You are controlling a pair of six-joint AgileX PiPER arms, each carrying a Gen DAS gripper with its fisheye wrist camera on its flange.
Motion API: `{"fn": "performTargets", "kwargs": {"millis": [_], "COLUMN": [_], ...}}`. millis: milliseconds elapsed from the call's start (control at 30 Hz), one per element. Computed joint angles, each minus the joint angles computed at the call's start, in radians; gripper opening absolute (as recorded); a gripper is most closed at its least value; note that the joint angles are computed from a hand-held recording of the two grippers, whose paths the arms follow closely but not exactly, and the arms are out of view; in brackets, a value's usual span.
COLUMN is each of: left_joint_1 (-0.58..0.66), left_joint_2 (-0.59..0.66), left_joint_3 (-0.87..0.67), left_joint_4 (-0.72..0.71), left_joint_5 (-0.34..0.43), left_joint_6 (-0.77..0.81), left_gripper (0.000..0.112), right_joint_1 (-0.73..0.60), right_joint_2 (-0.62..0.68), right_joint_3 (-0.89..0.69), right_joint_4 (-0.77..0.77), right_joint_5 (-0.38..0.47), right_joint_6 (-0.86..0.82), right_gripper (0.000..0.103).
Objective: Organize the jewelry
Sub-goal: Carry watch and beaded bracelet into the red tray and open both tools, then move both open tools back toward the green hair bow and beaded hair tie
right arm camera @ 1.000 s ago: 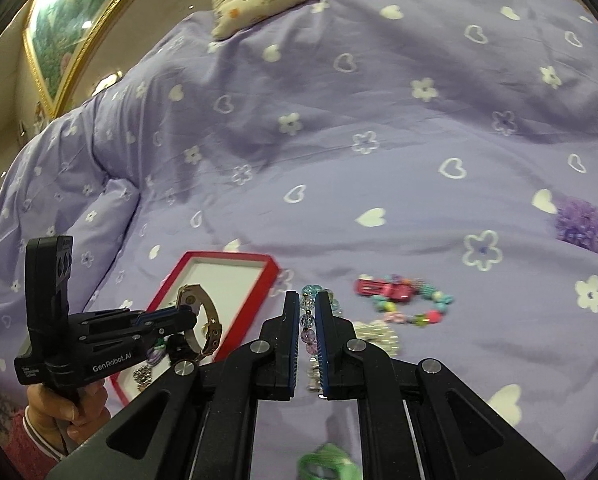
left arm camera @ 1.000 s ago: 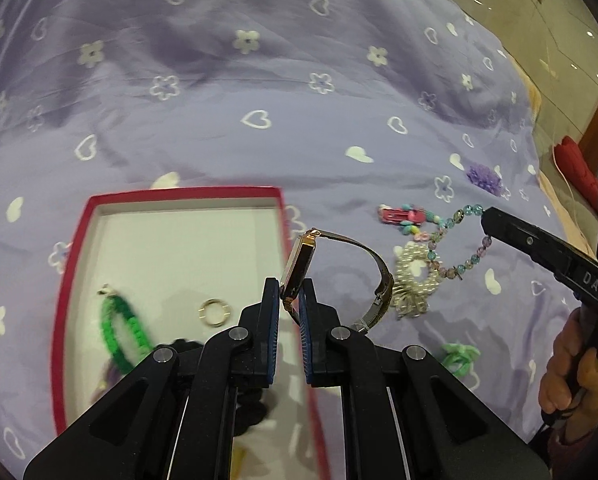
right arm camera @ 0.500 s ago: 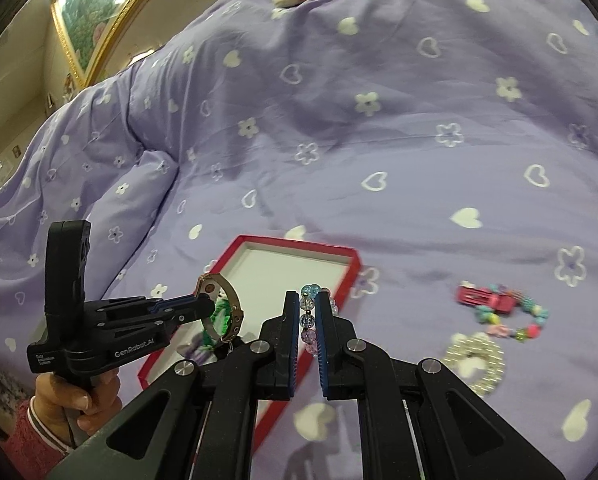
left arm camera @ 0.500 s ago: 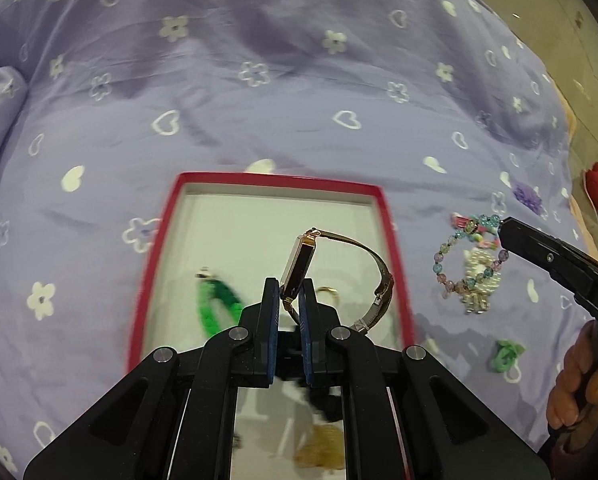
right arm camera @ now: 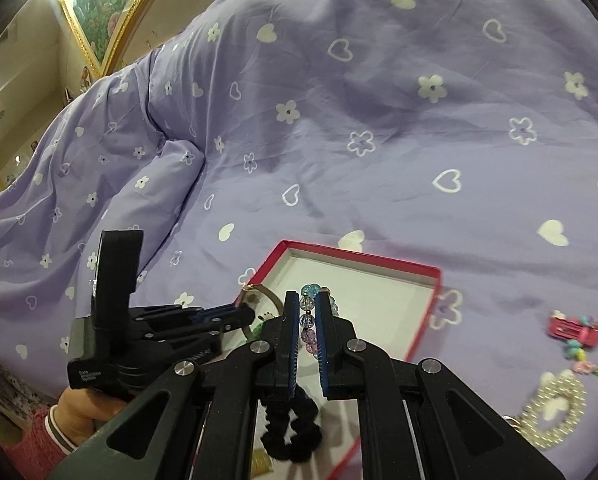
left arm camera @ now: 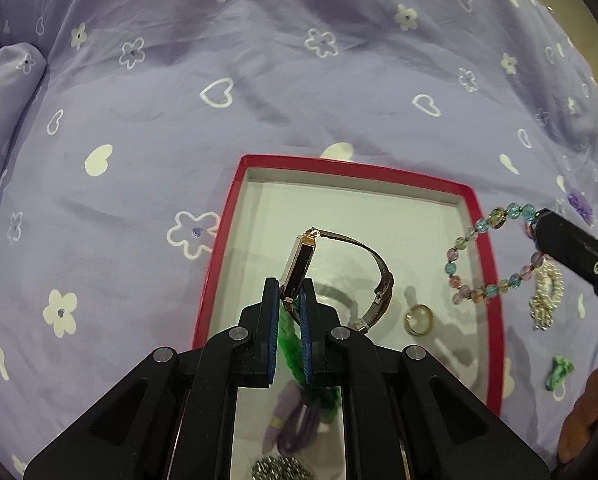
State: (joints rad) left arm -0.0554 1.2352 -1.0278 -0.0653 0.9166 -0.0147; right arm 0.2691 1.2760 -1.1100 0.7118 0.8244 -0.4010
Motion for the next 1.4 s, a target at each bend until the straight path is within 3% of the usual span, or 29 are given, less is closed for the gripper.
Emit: {"fn": "performTargets", "kwargs": {"millis": [300,1000,1133,1233,1300,1333,1400], "left_joint_1": [-0.032,-0.121,-0.118,-0.112,-0.111,-0.111,-0.105], "left_joint_2": [0.059,0.099,0.094,0.067,0.049,0.036,0.016], "left_joint_3": [0.007,-0.007,-0.007,-0.001,0.0,0.0,-0.002], "left_joint_4": [0.058,0.175,0.169,0.169,0.175,0.176,0.166], "left_joint_5": [-0.032,-0.041,-0.035,-0.028,-0.026,-0.023,-0.014], "left_joint_6": [-0.052,-0.154,-0.157,-0.156,-0.161,-0.165,-0.16], "left_gripper": [0.008,0.011,0.013,0.023,0.034,0.036,0.036], "right_joint_1": [0.031,0.038,0.041,0.027,0.007,-0.004,-0.027], "right_joint_2": [0.097,0.132,0.135,0.122,0.099,0.086,0.057], "right_joint_3": [0.032,0.061,0.056,0.063,0.07,0.073,0.077], "right_joint_4": [-0.021,-0.15,-0.145,-0.129,-0.105,-0.089,-0.065], "right_joint_5": [-0.051,-0.054,-0.052,-0.043,-0.031,-0.023,-0.005], "right_joint_6": [-0.006,0.053,0.052,0.045,0.03,0.02,-0.003], "right_gripper": [0.007,0.008,0.013,0.014,0.021,0.029,0.033]}}
